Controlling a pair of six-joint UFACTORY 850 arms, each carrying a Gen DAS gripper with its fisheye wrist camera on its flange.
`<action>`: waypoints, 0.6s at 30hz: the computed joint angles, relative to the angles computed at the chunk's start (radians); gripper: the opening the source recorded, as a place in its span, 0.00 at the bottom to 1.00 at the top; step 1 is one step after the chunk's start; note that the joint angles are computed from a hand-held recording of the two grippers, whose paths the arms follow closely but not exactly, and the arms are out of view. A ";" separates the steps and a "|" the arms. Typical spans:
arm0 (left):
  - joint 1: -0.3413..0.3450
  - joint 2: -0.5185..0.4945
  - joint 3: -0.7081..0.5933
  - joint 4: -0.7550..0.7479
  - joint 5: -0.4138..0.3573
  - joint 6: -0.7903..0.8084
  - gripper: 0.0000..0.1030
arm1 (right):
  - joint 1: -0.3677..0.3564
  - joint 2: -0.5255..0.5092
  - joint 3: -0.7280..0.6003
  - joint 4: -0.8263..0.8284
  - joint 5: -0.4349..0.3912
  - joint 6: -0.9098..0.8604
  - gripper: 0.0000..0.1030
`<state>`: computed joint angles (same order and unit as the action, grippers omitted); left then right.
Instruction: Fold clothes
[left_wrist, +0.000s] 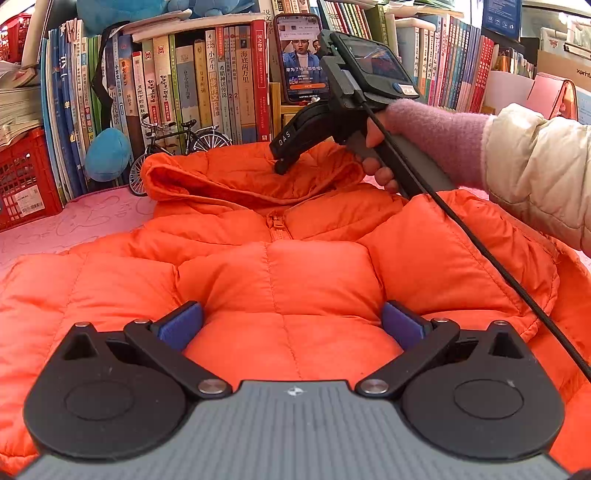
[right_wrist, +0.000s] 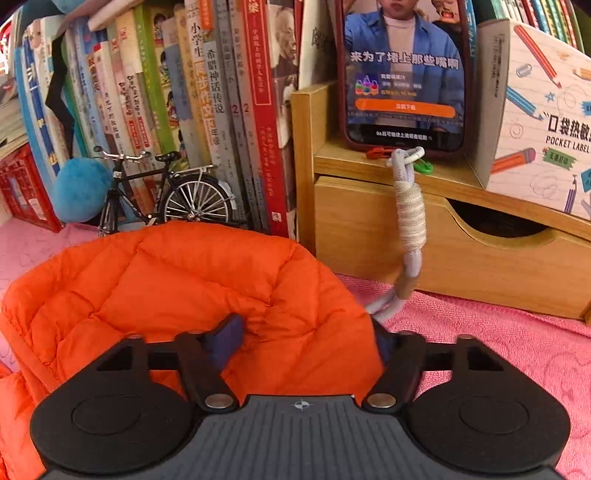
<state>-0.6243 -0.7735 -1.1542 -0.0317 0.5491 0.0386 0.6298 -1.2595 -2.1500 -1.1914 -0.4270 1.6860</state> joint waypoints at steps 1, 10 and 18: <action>0.000 0.000 0.000 0.002 0.000 -0.002 1.00 | 0.005 0.017 0.021 -0.036 0.003 0.026 0.22; 0.018 0.007 0.010 0.089 0.021 -0.101 1.00 | 0.154 0.227 0.292 -0.595 -0.270 0.294 0.11; 0.071 0.075 0.127 0.160 0.206 -0.278 1.00 | 0.342 0.272 0.513 -0.823 -0.762 -0.044 0.11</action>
